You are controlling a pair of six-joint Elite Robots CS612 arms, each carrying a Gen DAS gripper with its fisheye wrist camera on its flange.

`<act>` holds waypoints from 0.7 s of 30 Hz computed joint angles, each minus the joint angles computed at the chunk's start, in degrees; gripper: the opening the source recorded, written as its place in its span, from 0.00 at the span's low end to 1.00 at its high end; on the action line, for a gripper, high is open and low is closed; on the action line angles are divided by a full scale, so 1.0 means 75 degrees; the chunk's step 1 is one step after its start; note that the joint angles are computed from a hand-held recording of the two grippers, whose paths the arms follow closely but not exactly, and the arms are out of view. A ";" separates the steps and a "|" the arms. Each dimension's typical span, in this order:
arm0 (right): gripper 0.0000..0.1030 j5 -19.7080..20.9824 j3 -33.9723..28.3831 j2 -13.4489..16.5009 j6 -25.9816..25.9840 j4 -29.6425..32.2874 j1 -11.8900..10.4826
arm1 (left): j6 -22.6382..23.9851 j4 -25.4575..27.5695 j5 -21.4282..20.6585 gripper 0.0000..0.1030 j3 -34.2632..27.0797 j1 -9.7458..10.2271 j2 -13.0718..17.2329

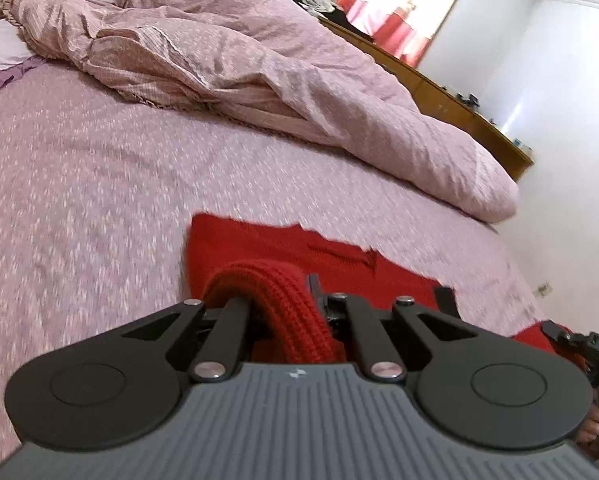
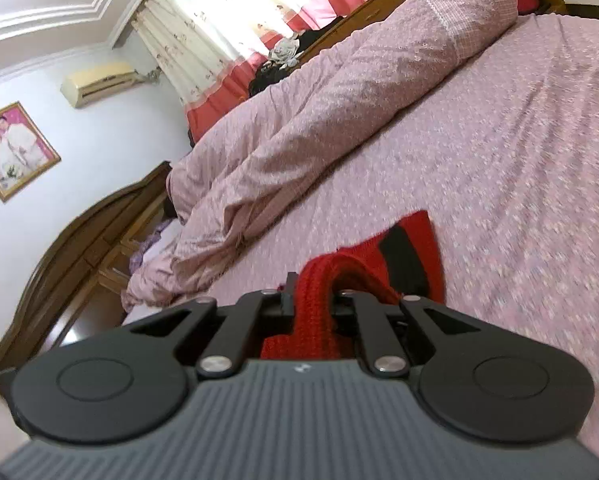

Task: Fold small clothes
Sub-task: 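Lift the edge with both grippers, fold it over the cardigan and release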

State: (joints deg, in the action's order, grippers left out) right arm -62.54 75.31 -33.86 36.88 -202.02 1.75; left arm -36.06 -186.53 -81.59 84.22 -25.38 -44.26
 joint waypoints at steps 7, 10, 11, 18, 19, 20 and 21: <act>0.10 -0.0339 -0.1035 0.0521 0.0097 0.0590 0.0033 | 0.0092 0.0688 0.0414 0.08 -0.1167 0.0144 0.0635; 0.10 -0.0384 -0.1451 0.0718 0.0032 0.0919 0.0049 | 0.0086 0.1010 0.0243 0.08 -0.1669 0.0244 0.0938; 0.10 -0.0428 -0.1610 0.0791 -0.0045 0.1083 0.0067 | 0.0085 0.1143 0.0186 0.08 -0.1840 0.0272 0.1037; 0.10 -0.0630 -0.2622 0.1271 -0.0268 0.1831 0.0127 | 0.0013 0.1790 0.0244 0.08 -0.2773 0.0419 0.1575; 0.10 -0.0649 -0.2765 0.1341 -0.0253 0.1908 0.0126 | 0.0013 0.1855 0.0254 0.08 -0.2888 0.0439 0.1637; 0.10 -0.0708 -0.2901 0.1409 -0.0247 0.1988 0.0133 | 0.0031 0.1977 0.0251 0.08 -0.3046 0.0463 0.1721; 0.10 -0.0792 -0.3069 0.1493 -0.0287 0.2115 0.0144 | 0.0044 0.2086 0.0236 0.08 -0.3160 0.0477 0.1786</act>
